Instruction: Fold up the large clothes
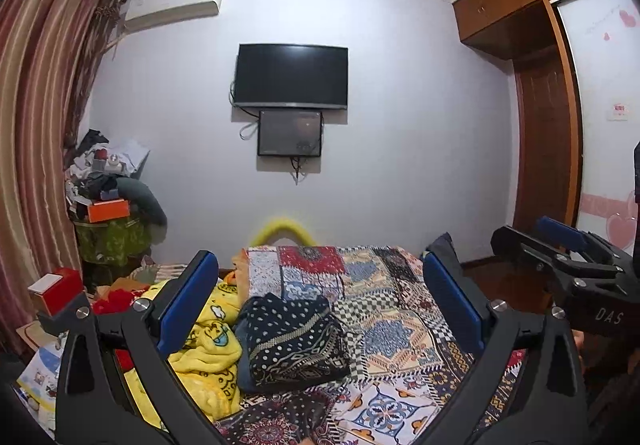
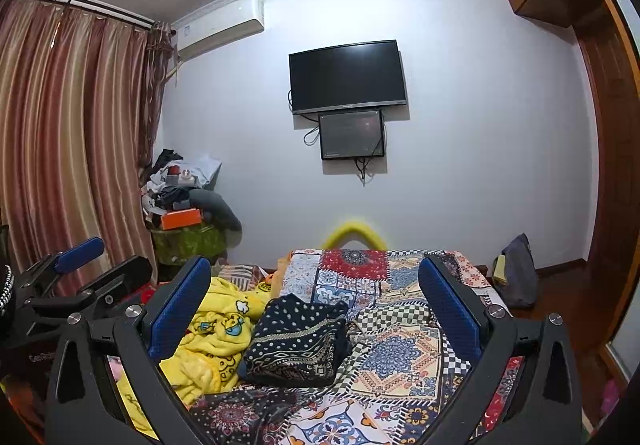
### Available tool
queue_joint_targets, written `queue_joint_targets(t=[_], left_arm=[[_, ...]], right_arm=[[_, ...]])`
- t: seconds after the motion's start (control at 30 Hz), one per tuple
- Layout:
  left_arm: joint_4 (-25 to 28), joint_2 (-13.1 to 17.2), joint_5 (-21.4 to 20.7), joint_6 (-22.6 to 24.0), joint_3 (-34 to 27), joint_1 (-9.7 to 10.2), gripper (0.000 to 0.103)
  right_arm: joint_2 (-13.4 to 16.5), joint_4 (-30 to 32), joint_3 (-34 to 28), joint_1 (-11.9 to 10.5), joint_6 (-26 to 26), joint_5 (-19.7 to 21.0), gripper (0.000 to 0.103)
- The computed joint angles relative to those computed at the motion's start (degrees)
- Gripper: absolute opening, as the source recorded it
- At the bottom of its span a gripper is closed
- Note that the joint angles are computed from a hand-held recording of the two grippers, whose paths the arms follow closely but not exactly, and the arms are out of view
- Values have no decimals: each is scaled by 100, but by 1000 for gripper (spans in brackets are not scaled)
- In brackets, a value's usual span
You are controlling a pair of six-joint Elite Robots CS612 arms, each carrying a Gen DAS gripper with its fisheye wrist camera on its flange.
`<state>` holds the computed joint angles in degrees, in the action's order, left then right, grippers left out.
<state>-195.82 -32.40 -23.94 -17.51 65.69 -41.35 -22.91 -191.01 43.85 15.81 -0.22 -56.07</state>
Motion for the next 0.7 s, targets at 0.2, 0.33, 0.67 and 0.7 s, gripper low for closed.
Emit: queue_joint_targets(t=[0.2,0.33,0.67,0.7], left_arm=[[17,-14,-55,-77,50,16,103],[33,-28,-136,-168,80,27,103],[97,-57,-243,-448,151,58,103],[93,-57,-258,-458,154,64,103]], right_arm=[[-3,-18,-13,3,37,-19,103],[-6,5,-13,15,29,-57,103],[-1,3,-12,22,129,-92,103],[0,11,-15,23,132,-93,103]])
